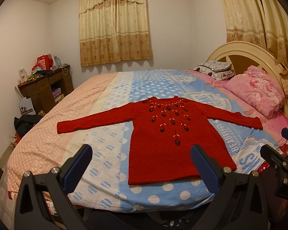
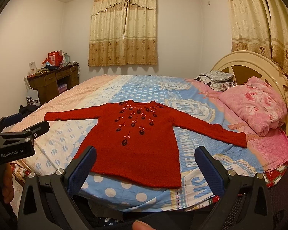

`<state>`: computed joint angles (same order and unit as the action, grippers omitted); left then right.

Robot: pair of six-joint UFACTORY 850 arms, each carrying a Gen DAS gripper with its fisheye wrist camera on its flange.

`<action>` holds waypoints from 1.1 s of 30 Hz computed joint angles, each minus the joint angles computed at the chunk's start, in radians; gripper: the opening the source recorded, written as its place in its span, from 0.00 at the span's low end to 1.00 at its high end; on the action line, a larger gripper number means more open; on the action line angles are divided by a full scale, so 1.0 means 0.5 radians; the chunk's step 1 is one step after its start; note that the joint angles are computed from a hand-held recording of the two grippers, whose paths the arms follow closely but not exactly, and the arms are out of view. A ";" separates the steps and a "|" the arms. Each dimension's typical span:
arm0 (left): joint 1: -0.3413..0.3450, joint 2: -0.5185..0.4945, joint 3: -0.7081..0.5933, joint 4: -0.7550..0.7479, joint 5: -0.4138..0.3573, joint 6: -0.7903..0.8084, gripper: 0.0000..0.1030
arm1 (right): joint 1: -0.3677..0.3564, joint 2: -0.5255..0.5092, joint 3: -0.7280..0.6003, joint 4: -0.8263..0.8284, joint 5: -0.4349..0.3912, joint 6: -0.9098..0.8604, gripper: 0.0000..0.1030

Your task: Fold small clothes

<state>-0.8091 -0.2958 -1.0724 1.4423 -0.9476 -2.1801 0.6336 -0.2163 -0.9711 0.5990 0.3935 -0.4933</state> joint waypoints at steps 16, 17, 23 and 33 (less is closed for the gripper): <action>0.010 0.011 0.025 0.003 0.009 -0.012 1.00 | 0.012 -0.007 -0.002 0.031 0.008 -0.028 0.99; 0.016 0.010 0.034 0.008 0.015 -0.027 1.00 | 0.012 -0.006 -0.003 0.038 0.005 -0.034 0.99; 0.024 0.000 0.045 0.001 0.030 -0.028 1.00 | 0.003 -0.028 -0.008 0.028 -0.003 -0.025 0.99; 0.107 -0.066 -0.017 -0.037 0.167 0.059 1.00 | -0.054 -0.120 -0.079 -0.075 -0.050 0.044 0.99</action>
<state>-0.7558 -0.3287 -1.0809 1.4240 -0.8640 -2.1507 0.6066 -0.2763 -1.0107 0.5617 0.3684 -0.4710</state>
